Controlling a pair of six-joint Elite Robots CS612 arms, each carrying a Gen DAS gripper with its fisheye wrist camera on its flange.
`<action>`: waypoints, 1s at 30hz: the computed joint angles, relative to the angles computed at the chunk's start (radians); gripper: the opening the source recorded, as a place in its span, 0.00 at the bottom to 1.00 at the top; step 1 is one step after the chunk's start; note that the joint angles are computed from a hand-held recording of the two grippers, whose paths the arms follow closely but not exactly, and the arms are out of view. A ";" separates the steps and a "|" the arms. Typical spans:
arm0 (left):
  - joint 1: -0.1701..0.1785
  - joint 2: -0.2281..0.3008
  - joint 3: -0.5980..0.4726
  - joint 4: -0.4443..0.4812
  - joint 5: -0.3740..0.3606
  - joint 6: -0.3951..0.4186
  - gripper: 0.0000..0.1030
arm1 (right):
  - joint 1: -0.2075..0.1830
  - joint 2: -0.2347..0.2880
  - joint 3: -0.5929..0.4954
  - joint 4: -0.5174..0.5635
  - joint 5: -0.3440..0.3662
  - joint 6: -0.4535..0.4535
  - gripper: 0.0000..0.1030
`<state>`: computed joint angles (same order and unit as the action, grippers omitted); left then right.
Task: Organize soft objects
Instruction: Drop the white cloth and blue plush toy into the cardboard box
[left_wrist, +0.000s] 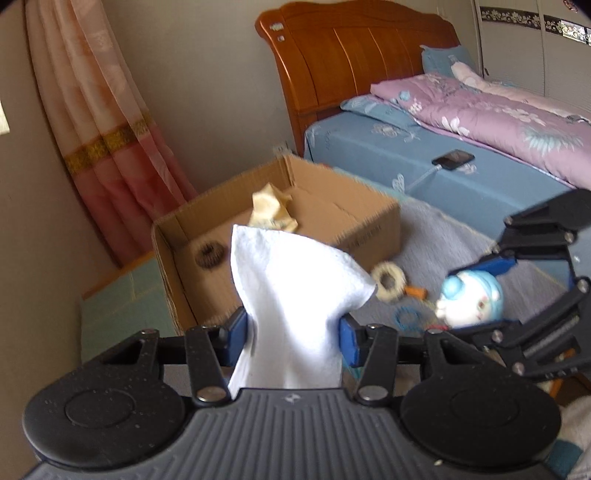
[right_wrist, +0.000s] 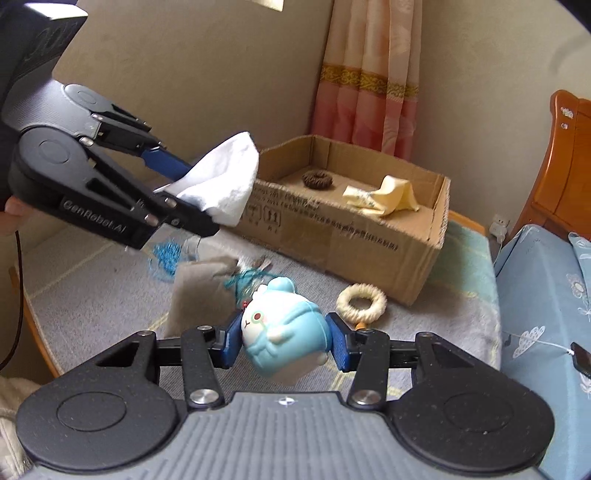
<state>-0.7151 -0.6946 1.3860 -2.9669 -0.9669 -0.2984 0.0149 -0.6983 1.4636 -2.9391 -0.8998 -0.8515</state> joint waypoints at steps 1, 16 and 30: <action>0.006 0.006 -0.017 -0.002 0.006 0.008 0.48 | -0.001 0.002 -0.006 -0.005 0.005 0.009 0.51; 0.090 0.116 -0.222 0.151 0.000 -0.124 0.94 | -0.005 0.021 -0.048 -0.078 0.018 0.102 0.51; 0.036 0.041 -0.084 0.163 0.104 -0.299 0.97 | 0.009 0.035 -0.096 -0.065 0.013 0.114 0.51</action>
<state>-0.6786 -0.6537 1.3016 -2.8039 -0.8626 -0.5977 0.0237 -0.6631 1.3680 -3.0044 -0.8868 -0.7379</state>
